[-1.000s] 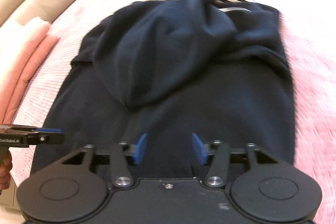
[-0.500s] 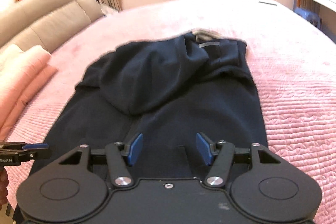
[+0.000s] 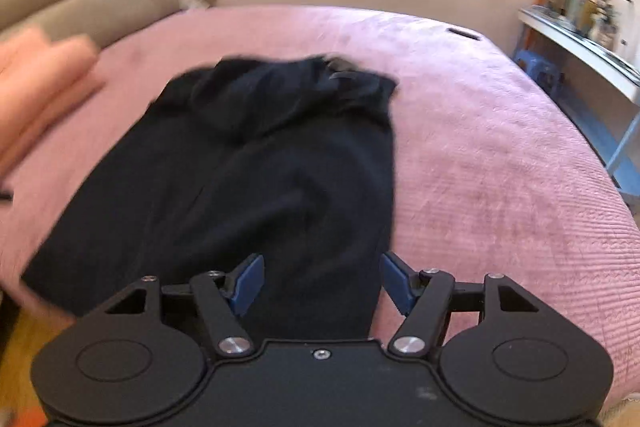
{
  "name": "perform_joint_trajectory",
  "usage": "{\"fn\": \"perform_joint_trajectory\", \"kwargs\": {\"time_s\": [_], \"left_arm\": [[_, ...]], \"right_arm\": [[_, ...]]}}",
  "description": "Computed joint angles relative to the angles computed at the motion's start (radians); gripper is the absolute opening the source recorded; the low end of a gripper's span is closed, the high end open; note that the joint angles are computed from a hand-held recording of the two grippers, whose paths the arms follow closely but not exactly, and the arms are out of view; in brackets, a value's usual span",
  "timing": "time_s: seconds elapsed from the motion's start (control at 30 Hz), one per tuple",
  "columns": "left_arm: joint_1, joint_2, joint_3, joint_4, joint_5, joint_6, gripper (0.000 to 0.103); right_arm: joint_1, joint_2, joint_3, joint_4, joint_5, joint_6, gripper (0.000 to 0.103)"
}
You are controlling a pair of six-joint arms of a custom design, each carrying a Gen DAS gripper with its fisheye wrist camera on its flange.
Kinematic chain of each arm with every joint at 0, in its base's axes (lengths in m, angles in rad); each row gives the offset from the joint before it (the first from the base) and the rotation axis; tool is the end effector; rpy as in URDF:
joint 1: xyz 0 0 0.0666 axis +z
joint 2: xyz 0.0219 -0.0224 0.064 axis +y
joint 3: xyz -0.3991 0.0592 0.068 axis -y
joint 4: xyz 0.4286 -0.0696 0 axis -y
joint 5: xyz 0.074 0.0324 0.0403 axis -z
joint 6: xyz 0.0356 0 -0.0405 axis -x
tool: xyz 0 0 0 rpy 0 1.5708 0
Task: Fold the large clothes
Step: 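Open both grippers and pull them back from the folded hoodie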
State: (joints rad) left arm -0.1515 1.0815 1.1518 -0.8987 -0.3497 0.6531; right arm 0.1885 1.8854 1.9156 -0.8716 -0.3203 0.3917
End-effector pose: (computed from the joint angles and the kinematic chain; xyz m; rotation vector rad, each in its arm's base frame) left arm 0.3916 -0.0479 0.4656 -0.7335 2.2174 0.0236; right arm 0.6955 0.1437 0.4215 -0.8185 2.2305 0.2893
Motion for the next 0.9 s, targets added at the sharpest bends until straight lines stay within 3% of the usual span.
{"fn": "perform_joint_trajectory", "kwargs": {"time_s": [0.13, 0.27, 0.4, 0.5, 0.57, 0.6, 0.63, 0.67, 0.77, 0.9], "left_arm": [[0.003, -0.031, -0.03, -0.041, 0.055, 0.105, 0.052], [-0.012, -0.054, -0.044, -0.061, 0.061, 0.109, 0.052], [-0.01, -0.065, -0.042, -0.078, 0.064, 0.107, 0.054], [-0.005, -0.067, -0.05, -0.07, 0.078, 0.127, 0.055], [-0.004, -0.057, -0.048, -0.064, 0.098, 0.132, 0.055], [-0.01, -0.049, -0.045, -0.063, 0.099, 0.133, 0.055], [-0.014, -0.043, -0.041, -0.064, 0.101, 0.126, 0.055], [-0.019, -0.038, -0.037, -0.065, 0.101, 0.119, 0.055], [-0.032, -0.029, -0.03, -0.062, 0.095, 0.105, 0.056], [-0.032, -0.019, -0.037, -0.045, 0.107, 0.111, 0.058]], "right_arm": [[0.025, -0.081, -0.22, 0.157, 0.066, 0.053, 0.077], [0.046, -0.096, -0.309, 0.258, 0.167, 0.076, 0.077], [0.044, -0.081, -0.305, 0.232, 0.213, 0.182, 0.077], [0.042, -0.065, -0.291, 0.217, 0.221, 0.202, 0.077], [0.046, -0.06, -0.303, 0.268, 0.252, 0.189, 0.074], [0.048, -0.052, -0.297, 0.267, 0.263, 0.181, 0.061], [0.046, -0.046, -0.288, 0.266, 0.26, 0.154, 0.023], [0.04, -0.041, -0.278, 0.261, 0.258, 0.102, 0.007], [0.0, -0.042, -0.252, 0.239, 0.2, -0.048, 0.007], [-0.041, -0.023, -0.211, 0.177, 0.22, -0.16, 0.007]]}}
